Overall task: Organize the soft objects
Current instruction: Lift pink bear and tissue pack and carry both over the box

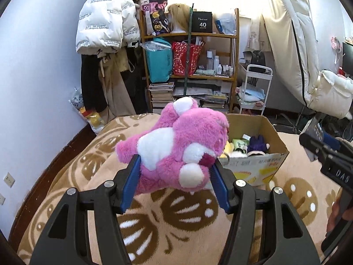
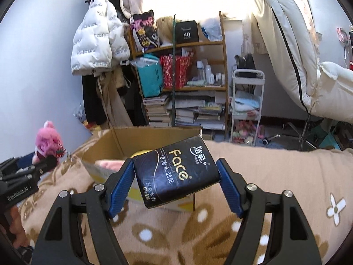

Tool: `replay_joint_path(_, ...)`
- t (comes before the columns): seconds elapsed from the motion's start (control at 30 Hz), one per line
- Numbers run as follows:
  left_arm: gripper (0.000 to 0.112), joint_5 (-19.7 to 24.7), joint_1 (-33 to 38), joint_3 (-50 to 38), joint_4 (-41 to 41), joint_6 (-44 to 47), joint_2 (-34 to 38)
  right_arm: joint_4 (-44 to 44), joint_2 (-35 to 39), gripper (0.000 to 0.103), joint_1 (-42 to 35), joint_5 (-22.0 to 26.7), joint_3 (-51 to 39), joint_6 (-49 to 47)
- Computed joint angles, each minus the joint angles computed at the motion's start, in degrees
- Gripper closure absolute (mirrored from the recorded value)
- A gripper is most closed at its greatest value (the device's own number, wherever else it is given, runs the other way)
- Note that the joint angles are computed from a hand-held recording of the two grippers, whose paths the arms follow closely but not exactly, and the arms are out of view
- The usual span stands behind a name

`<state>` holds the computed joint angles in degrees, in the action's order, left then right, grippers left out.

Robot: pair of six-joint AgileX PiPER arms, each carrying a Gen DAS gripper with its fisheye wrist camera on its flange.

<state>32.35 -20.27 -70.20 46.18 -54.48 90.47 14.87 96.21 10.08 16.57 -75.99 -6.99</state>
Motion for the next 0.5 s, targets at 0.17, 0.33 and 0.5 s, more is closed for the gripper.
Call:
replay_joint_path(0.17,0.052,-0.3,-0.2,-4.5,2.3,-0.7,3.6,-2.4,3.3,0.025,-0.1,0.7,-5.3,1.6)
replay_joint_path(0.33,0.052,-2.0,0.4,-8.6,1.4,1.4,7.5,-0.5,7.2,0.025,0.0,0.5,-9.5,0.4)
replay_joint_path(0.5,0.052,-4.3,1.3,-11.4,-1.0,4.7,10.2,0.5,10.1,0.024,0.2,-0.7,-12.1,-1.7)
